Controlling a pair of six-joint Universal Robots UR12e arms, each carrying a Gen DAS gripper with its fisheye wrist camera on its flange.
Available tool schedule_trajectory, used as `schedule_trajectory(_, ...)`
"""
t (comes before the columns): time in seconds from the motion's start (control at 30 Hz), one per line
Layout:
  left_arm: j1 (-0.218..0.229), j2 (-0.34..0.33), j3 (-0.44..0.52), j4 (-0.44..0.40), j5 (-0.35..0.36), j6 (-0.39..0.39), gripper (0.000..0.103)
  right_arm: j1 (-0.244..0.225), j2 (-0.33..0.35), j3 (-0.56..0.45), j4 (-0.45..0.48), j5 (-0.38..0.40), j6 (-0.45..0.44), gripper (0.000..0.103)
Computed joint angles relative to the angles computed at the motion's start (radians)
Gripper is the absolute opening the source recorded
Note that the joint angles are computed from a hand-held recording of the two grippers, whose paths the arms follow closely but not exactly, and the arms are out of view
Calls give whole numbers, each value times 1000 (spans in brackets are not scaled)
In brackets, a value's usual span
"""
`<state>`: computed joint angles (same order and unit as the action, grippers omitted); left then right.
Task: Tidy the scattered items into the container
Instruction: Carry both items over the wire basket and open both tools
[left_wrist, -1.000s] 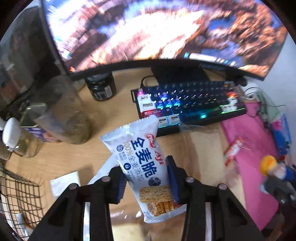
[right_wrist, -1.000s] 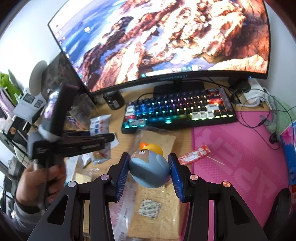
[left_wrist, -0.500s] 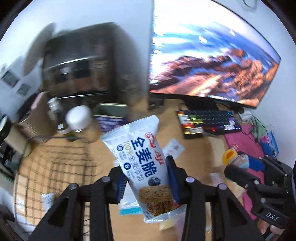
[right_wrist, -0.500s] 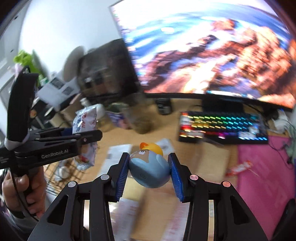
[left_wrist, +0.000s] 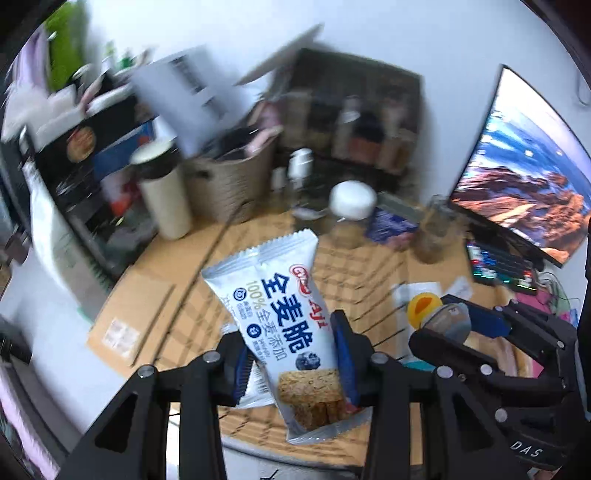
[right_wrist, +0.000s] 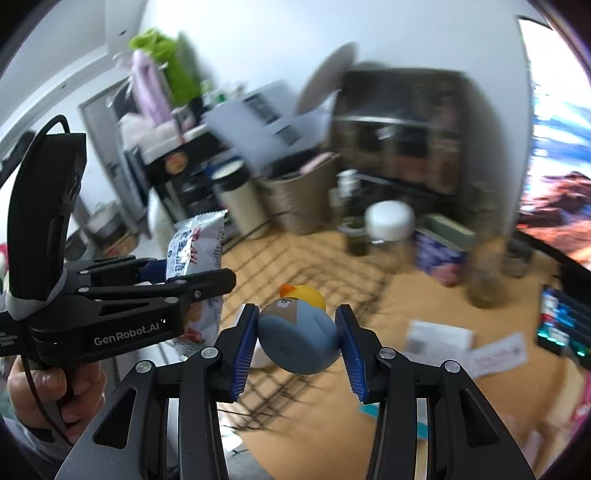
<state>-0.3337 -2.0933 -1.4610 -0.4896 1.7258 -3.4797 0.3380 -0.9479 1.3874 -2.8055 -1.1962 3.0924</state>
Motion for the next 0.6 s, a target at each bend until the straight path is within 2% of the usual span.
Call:
schedule_trajectory(0.2,37,16,-61,-8,-29,-51,44,40,50,-64,92,1,-40,45)
schedule_trajectory(0.47,48,3,-69,-17,-73,-51,45,48,86,-109,170,-12,-48,45)
schedule_trajectory(0.53,50,-2,-63,-27,-93,-39,47,49,90,-113,189,-14,-53,45)
schedule_trajectory(0.6,49,-3,-57,-37,-91,-39,56,51,90,-117,208,-24,-65,45)
